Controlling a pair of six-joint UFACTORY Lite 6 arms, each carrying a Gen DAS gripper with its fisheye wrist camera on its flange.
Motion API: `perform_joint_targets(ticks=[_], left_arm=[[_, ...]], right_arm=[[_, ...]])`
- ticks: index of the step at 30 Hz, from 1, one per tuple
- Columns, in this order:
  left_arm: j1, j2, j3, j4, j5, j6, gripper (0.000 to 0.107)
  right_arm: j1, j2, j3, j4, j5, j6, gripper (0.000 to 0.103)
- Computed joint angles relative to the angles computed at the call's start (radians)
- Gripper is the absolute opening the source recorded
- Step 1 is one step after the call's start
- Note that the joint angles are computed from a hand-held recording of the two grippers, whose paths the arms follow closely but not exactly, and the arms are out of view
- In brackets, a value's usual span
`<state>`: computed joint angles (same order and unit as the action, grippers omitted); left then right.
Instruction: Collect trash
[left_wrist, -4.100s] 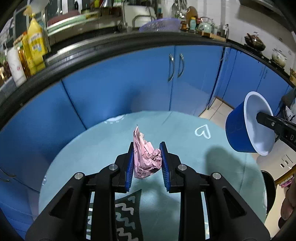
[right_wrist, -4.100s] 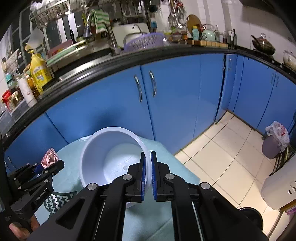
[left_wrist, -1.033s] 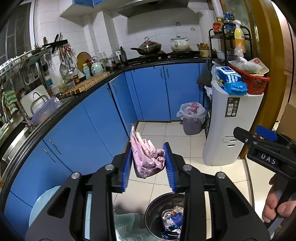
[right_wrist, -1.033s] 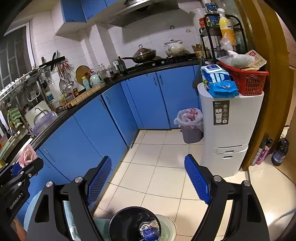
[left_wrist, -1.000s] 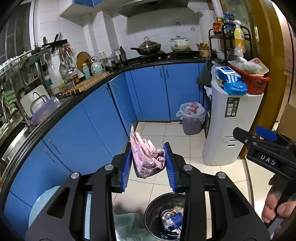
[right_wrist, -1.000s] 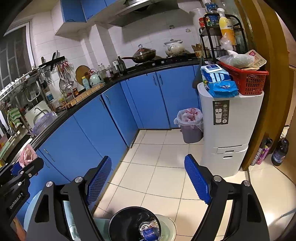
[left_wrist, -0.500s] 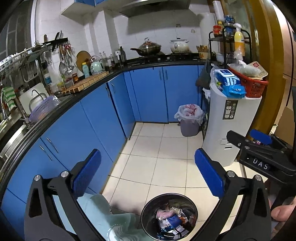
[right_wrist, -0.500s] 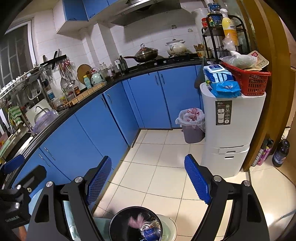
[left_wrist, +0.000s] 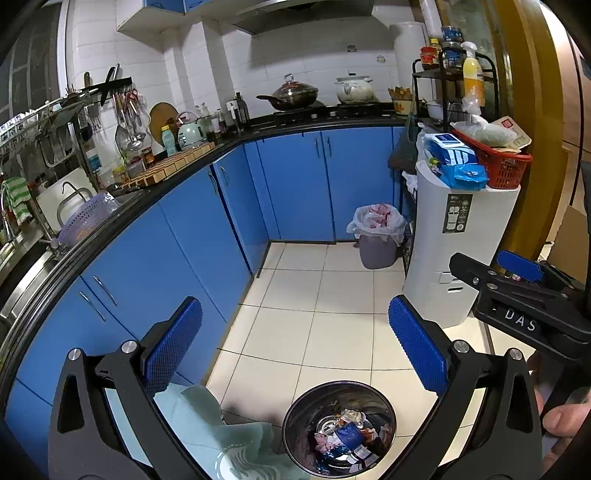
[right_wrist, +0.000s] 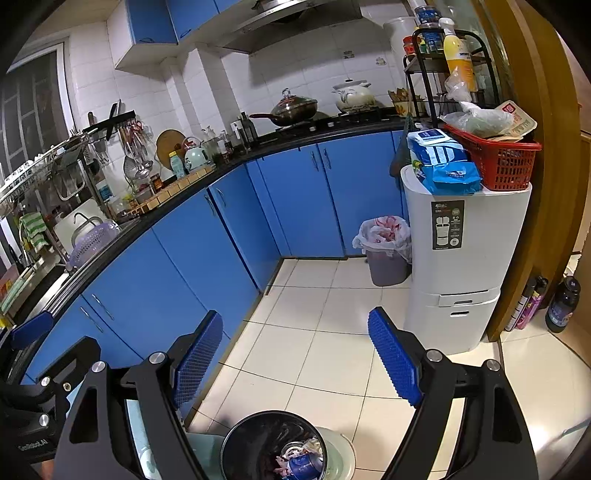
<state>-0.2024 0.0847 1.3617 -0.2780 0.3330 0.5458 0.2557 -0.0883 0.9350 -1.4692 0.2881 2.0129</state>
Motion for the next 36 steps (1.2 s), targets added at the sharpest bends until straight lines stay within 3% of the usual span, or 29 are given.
perform_joint_targets(ticks=[8, 12, 18, 36], left_arm=[[0.000, -0.019, -0.015, 0.022, 0.003, -0.026, 0.100], [0.015, -0.025, -0.014, -0.053, 0.038, 0.028, 0.100], [-0.002, -0.033, -0.023, 0.139, 0.022, -0.169, 0.100], [0.008, -0.043, -0.033, 0.073, 0.031, -0.094, 0.100]], right_arm=[[0.009, -0.006, -0.004, -0.005, 0.009, 0.004, 0.079], [0.012, -0.008, -0.002, 0.010, 0.009, -0.010, 0.079], [0.020, 0.000, 0.009, 0.027, 0.014, -0.026, 0.079], [0.038, 0.021, 0.025, -0.005, 0.023, 0.008, 0.079]])
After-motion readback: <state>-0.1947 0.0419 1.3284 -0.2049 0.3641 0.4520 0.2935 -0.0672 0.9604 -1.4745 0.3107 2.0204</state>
